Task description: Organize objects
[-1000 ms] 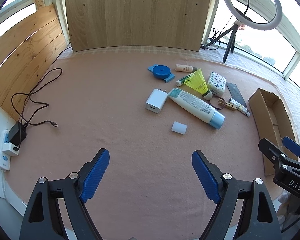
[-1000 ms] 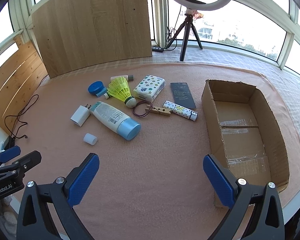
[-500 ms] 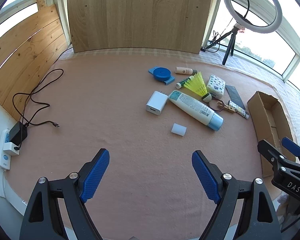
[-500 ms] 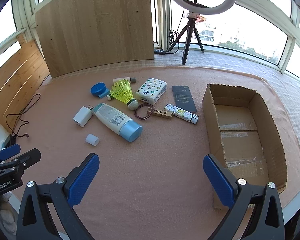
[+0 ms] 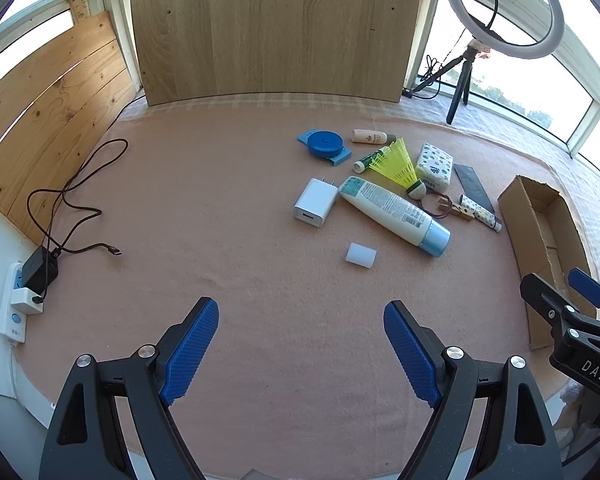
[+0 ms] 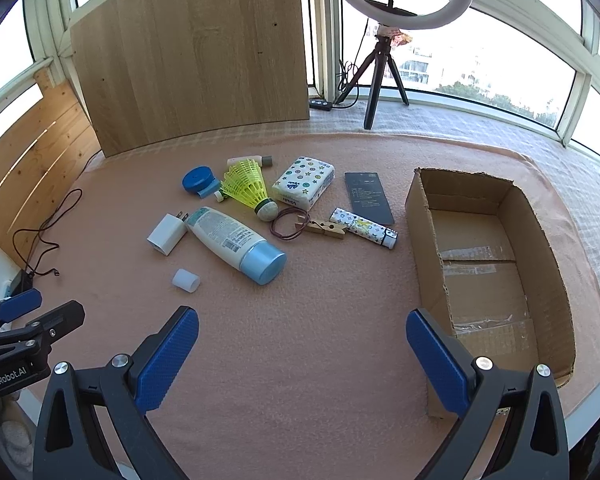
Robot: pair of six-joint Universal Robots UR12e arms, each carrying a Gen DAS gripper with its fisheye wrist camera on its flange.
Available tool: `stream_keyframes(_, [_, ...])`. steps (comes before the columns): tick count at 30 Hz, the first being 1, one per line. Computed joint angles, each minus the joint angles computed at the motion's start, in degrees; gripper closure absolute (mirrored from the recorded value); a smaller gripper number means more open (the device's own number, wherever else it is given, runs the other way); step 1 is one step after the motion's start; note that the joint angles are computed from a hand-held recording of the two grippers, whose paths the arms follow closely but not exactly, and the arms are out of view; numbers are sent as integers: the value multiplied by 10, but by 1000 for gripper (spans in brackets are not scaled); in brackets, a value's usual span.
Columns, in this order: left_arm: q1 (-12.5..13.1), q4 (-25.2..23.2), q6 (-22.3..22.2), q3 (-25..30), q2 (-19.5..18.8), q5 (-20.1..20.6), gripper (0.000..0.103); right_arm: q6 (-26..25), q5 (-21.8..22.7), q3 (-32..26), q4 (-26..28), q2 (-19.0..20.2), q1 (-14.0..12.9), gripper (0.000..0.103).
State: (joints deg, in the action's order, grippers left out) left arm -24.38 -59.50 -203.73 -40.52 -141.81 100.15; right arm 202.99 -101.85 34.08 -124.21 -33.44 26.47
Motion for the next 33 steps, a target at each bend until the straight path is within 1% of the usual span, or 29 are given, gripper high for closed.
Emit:
stream_keyframes(5, [0, 2, -6, -2, -1, 6, 16, 0, 0, 1, -1, 0, 0, 0])
stream_keyframes(9, [4, 4, -12, -5, 1, -12, 16, 2, 0, 0, 0, 0, 0, 0])
stream_keyframes(18, [3, 10, -18, -8, 3, 5, 16, 1, 0, -1, -1, 1, -1, 0])
stream_keyframes(22, [2, 9, -10, -6, 2, 3, 16, 1, 0, -1, -1, 1, -1, 0])
stream_keyframes(28, [3, 10, -23, -4, 0, 9, 16, 1, 0, -1, 0, 1, -1, 0])
stream_keyframes(33, [3, 7, -23, 0, -2, 12, 16, 2, 3, -10, 6, 6, -2, 0])
